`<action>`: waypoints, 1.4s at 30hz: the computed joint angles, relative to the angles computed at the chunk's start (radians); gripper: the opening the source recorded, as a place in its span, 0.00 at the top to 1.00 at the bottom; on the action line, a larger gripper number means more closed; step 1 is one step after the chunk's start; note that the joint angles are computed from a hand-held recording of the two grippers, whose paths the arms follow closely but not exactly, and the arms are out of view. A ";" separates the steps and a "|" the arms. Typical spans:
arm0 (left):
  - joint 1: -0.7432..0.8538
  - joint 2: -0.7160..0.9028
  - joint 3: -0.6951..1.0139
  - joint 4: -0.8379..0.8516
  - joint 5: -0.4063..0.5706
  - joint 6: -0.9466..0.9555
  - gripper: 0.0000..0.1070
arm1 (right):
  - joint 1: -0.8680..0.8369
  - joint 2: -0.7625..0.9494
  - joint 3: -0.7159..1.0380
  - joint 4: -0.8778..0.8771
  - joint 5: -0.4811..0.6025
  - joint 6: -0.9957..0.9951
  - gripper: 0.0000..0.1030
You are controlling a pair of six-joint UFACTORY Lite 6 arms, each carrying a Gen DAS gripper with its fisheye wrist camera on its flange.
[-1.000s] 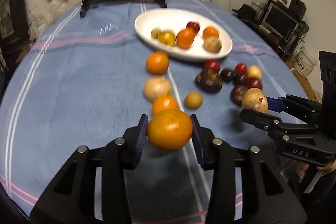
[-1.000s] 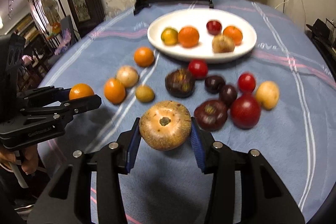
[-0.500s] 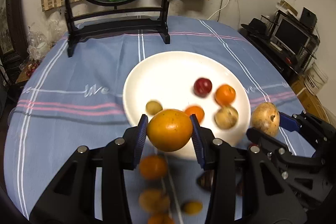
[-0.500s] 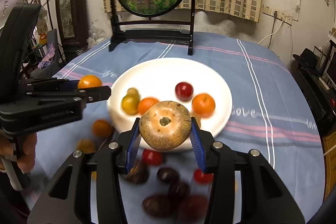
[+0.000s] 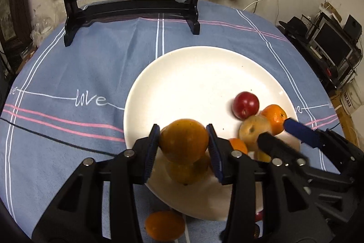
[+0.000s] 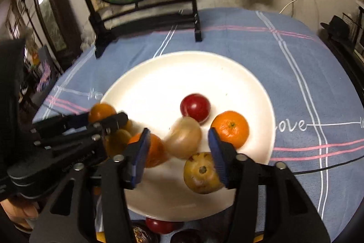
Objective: Organize fruits
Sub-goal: 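Carry the orange and onion onto the white plate and open both grippers, then move both open grippers back toward the remaining fruits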
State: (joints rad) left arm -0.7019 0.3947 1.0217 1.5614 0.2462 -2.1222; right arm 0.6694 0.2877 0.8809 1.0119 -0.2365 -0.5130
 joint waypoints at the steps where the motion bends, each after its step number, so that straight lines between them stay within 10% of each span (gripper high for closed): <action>1: -0.013 -0.026 -0.024 0.026 0.028 -0.030 0.43 | 0.002 -0.026 -0.026 -0.042 -0.008 0.047 0.39; 12: -0.271 -0.401 -0.355 -0.075 0.258 -0.013 0.12 | 0.132 -0.461 -0.449 -0.031 -0.075 0.147 0.37; 27: -0.670 -0.515 -0.688 -0.151 0.334 -0.381 0.12 | 0.923 -0.886 -0.811 0.812 -0.604 -0.101 0.32; 42: -0.669 -0.399 -0.706 -0.084 0.281 -0.511 0.19 | 1.119 -0.861 -0.875 0.906 -0.645 0.045 0.32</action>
State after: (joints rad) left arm -1.3704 -0.0043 0.3155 1.4773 0.5276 -2.6332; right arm 1.7886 -0.5732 0.0060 1.9178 -0.8817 -0.4676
